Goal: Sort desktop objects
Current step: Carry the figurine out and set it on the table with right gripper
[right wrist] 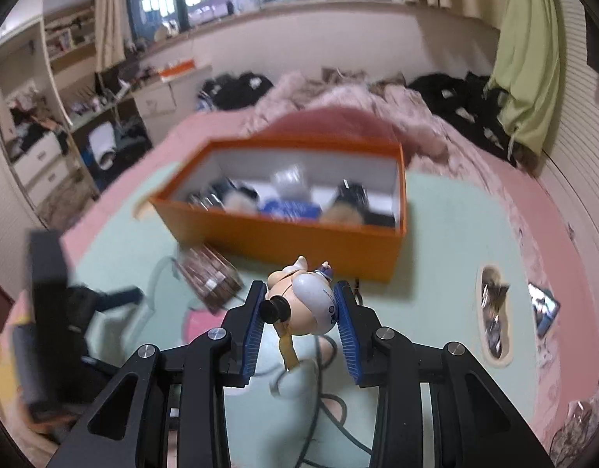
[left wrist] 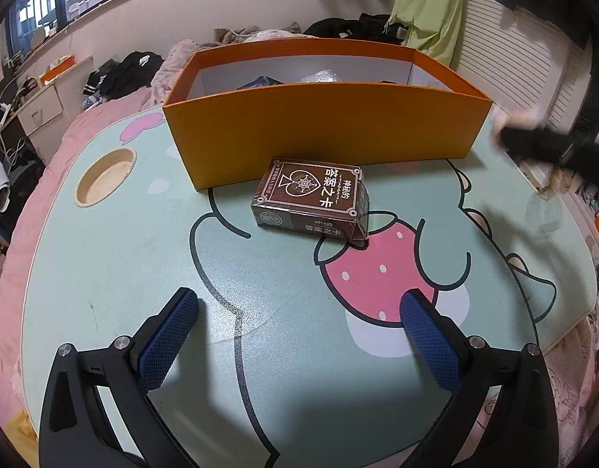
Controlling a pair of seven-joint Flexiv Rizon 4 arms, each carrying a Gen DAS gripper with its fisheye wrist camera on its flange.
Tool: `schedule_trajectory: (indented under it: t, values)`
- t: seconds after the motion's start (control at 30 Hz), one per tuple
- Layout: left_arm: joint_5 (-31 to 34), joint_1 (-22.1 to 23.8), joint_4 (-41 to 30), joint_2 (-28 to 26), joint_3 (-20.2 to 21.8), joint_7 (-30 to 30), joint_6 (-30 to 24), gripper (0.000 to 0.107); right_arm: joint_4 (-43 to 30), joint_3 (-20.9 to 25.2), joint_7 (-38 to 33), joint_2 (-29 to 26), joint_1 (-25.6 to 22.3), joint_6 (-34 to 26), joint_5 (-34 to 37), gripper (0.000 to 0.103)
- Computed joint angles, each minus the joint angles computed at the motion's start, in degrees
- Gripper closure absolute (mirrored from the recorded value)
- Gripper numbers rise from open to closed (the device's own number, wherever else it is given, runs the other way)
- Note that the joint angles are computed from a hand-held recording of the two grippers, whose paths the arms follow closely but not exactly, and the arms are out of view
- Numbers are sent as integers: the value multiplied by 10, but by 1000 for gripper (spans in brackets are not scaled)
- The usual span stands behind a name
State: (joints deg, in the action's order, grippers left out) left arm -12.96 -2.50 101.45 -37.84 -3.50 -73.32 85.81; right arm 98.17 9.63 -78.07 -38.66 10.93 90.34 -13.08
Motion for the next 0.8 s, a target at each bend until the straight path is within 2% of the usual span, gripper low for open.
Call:
schedule_trajectory:
  t: [0.07, 0.17, 0.2, 0.23, 0.27, 0.3, 0.37, 0.4, 0.53, 0.6, 0.63, 0.8]
  values:
    - [0, 0, -2, -1, 0, -1, -1, 4, -21, 18, 1, -21, -13, -17, 7, 68]
    - [0, 1, -2, -1, -1, 0, -1, 4, -16, 18, 8, -31, -16, -1, 21, 67]
    - [0, 0, -3, -1, 0, -1, -2, 4, -13, 16, 10, -33, -15, 9, 23, 63]
    - [0, 0, -2, -1, -1, -1, -1, 4, -5, 21, 8, -33, -21, 20, 24, 56]
    - [0, 0, -2, -1, -1, -1, -1, 4, 3, 30, 4, -33, -30, 28, 24, 38]
    - [0, 0, -3, -1, -1, -1, -1, 4, 17, 36, 0, -31, -36, 45, 25, 25]
    - [0, 2, -4, -2, -1, 0, -1, 4, 46, 3, 9, -22, -11, 76, 27, 22]
    - [0, 3, -3, -2, -2, 0, 0, 4, 64, -35, 16, -14, 19, 88, 29, 21]
    - [0, 4, -2, -2, -3, 2, 0, 4, 99, -114, 30, -7, 82, 101, 26, 14]
    - [0, 4, -2, -2, -3, 1, 2, 4, 113, -170, 38, -6, 128, 107, 34, 1]
    - [0, 4, -2, -2, -3, 1, 2, 4, 118, -197, 40, -8, 150, 108, 37, 0]
    - [1, 2, -1, -2, -1, 1, 3, 4, 117, -200, 34, -15, 149, 119, 36, 0]
